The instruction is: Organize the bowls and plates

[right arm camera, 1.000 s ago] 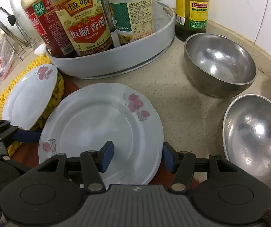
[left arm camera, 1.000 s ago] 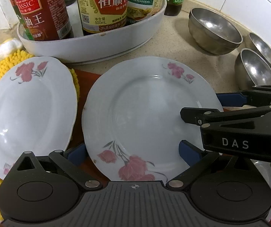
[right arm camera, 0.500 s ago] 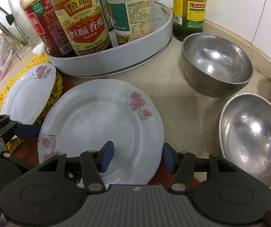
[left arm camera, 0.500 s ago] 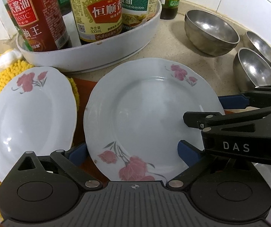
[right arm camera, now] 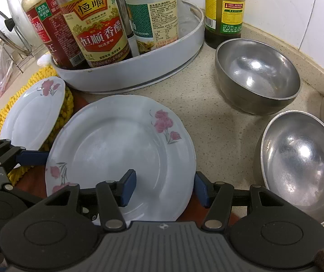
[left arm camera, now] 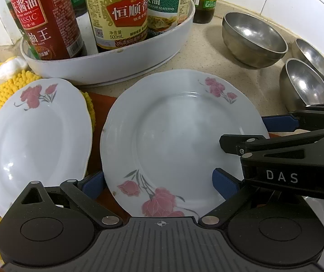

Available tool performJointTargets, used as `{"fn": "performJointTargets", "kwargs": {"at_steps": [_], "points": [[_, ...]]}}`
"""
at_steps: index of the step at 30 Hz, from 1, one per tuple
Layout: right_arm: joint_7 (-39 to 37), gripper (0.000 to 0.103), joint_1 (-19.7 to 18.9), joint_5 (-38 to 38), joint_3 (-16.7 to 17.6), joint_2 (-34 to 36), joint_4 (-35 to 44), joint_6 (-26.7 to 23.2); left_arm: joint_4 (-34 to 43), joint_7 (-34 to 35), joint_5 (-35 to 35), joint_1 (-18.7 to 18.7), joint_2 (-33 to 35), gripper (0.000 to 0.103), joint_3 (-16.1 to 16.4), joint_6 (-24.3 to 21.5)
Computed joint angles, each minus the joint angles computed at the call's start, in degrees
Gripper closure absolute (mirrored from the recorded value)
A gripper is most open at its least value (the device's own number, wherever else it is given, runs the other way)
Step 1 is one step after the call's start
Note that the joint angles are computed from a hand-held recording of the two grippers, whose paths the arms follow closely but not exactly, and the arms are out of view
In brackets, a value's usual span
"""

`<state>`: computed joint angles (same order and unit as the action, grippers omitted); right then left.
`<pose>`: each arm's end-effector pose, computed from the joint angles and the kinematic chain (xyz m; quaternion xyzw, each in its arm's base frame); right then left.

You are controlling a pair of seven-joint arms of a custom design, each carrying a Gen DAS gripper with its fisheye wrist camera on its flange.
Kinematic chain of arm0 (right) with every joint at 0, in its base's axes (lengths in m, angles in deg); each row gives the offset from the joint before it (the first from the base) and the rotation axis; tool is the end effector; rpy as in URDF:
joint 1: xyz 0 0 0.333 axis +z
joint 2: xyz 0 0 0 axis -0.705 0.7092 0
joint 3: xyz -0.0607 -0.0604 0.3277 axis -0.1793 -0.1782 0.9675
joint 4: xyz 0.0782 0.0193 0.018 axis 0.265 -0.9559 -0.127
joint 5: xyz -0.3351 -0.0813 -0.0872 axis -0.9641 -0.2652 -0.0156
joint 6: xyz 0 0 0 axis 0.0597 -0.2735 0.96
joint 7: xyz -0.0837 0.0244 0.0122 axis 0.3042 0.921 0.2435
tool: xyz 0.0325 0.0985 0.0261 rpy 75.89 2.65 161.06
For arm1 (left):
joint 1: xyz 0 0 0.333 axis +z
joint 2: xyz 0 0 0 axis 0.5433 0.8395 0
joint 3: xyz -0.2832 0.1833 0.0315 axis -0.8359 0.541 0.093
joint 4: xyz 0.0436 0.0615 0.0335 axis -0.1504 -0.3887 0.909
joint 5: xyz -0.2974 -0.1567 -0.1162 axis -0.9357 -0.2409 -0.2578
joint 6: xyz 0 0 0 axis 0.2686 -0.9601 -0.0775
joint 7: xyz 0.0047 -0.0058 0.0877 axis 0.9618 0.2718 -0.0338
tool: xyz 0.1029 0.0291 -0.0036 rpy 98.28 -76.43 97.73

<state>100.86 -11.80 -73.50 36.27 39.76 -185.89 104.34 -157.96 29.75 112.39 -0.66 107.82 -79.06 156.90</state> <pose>0.5186 0.4025 0.3791 -0.8435 0.4733 -0.0555 0.2478 0.4445 -0.4495 0.3687 -0.7272 0.6534 -0.1469 0.1504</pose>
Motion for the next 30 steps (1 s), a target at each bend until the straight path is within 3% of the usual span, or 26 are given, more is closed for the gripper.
{"fn": "performJointTargets", "kwargs": {"at_steps": [14,20,25,30], "points": [[-1.2,0.052,-0.8,1.9,1.1,-0.6,-0.9,1.0,0.1,-1.2,0.8,-0.4,-0.4,0.004,0.1,-1.2],[-1.5,0.052,-0.7,2.3,0.9,0.1,-0.2,0.5,-1.9,-1.8,0.2,0.8,-0.9,0.003,0.0,2.2],[-2.0,0.052,-0.8,1.9,0.8,0.9,1.1,-0.5,-1.9,-1.8,1.7,0.4,-0.9,0.001,0.3,1.8],[-2.8,0.052,-0.9,2.8,1.1,0.9,0.1,1.6,-1.8,-0.9,1.8,0.5,-0.9,0.002,0.1,1.7]]}}
